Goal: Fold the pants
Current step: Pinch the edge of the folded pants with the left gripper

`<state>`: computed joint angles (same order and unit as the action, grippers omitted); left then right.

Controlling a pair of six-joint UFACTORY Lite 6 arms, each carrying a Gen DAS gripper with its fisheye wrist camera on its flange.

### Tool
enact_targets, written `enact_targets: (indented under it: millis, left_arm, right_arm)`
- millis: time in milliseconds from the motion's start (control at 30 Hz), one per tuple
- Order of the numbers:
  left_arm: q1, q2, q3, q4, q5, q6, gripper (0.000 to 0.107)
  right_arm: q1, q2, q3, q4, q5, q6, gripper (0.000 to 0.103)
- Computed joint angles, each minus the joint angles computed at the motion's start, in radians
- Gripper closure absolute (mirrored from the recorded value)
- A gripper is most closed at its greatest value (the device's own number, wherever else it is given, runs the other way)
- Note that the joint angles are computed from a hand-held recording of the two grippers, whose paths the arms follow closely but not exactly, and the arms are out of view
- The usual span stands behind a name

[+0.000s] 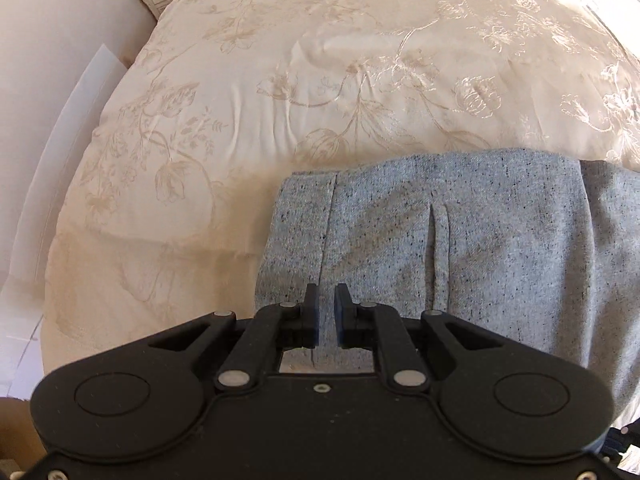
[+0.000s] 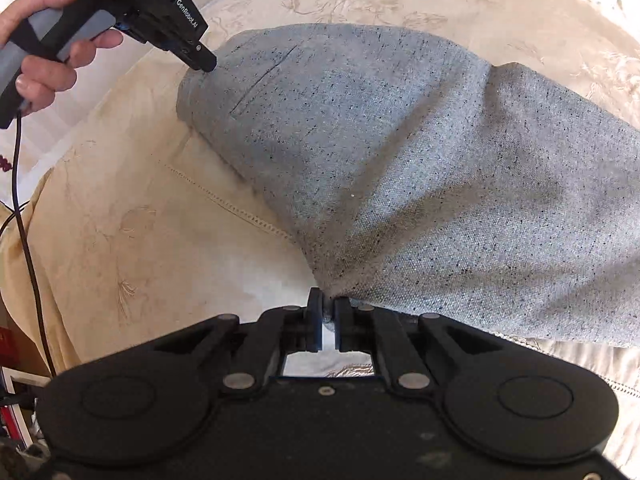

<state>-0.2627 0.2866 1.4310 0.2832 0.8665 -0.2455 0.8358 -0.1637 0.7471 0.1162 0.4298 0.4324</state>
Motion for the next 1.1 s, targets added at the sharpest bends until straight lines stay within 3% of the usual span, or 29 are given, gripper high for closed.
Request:
enact_targets:
  millis: [167,300,367,500,600,733,867,1100]
  left_arm:
    - [-0.064,0.094,0.039,-0.046,-0.049,0.061,0.087]
    - [-0.141,0.213,0.057,0.182,-0.092,-0.132,0.087]
    - [-0.150,0.301,0.102,0.295,-0.055,-0.254,0.086]
    - [-0.178,0.348,0.150,0.347,0.008,-0.318,0.087]
    - [-0.236,0.198,0.019,0.384,-0.024,-0.369,0.087]
    - [-0.324,-0.084,-0.223,0.309,-0.081,-0.382,0.087]
    - [-0.497,-0.300,-0.410,0.235,-0.061,-0.452,0.087]
    - [-0.858,-0.373,-0.505,0.152,-0.033,-0.652,0.087]
  right_arm:
    - [-0.013,0.009,0.006,0.061,0.003,-0.080,0.095]
    - [0.005,0.039,0.014,0.056,-0.011,-0.045,0.095]
    - [0.017,0.059,0.024,0.037,-0.022,-0.009,0.095]
    - [0.061,0.062,0.027,-0.078,-0.017,0.099,0.094]
    - [0.035,-0.032,-0.043,-0.041,-0.024,0.132,0.087]
    - [0.018,-0.240,-0.158,-0.064,0.034,0.220,0.087]
    - [0.009,-0.380,-0.242,-0.094,0.091,0.297,0.087]
    - [-0.075,-0.654,-0.348,-0.072,0.270,0.307,0.087]
